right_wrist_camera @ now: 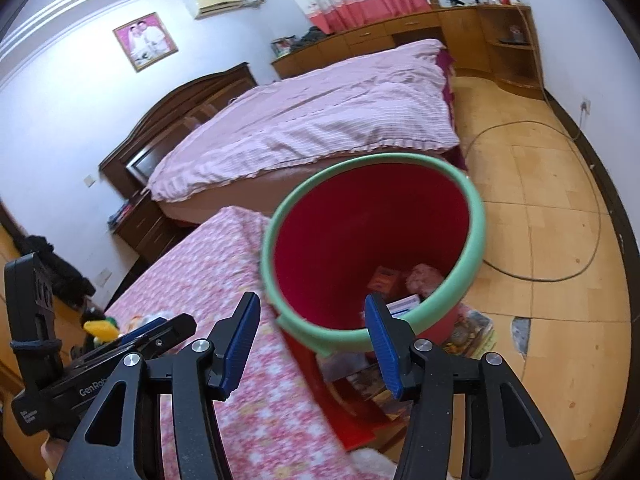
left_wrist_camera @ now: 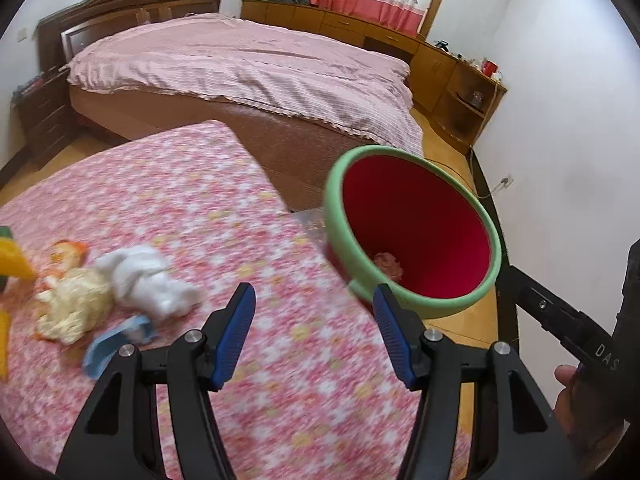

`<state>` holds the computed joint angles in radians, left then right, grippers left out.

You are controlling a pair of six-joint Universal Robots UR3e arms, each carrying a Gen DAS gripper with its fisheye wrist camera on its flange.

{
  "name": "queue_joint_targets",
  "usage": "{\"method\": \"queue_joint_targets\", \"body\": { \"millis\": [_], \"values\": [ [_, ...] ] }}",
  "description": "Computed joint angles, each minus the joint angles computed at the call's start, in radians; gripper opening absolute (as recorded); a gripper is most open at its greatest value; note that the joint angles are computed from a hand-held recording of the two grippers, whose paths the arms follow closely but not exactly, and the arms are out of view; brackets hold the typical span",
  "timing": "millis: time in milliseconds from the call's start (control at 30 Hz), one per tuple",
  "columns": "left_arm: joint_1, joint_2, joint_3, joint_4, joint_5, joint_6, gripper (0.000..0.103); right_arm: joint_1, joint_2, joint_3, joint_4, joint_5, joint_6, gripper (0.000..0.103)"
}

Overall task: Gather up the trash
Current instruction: 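Move both grippers back over the bed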

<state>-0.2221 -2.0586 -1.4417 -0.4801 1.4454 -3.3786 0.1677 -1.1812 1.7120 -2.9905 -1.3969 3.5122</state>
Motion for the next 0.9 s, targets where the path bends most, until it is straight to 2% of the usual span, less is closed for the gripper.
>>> {"method": "queue_joint_targets", "body": {
  "millis": [367,633,900],
  "values": [
    [0.136,0.258,-0.339,0.099,0.015,0.009,0.061,0.111,0.037,-0.078,0.037,-0.026,0.015,0.056],
    [0.289,0.391,-0.532,0.146,0.008,0.053,0.061,0.177,0.083,-0.154,0.075,-0.050,0.015,0.056],
    [0.489,0.500,-0.695,0.168,-0.030,0.123,0.061,0.249,0.180,-0.324,0.173,-0.077,0.014,0.057]
  ]
}}
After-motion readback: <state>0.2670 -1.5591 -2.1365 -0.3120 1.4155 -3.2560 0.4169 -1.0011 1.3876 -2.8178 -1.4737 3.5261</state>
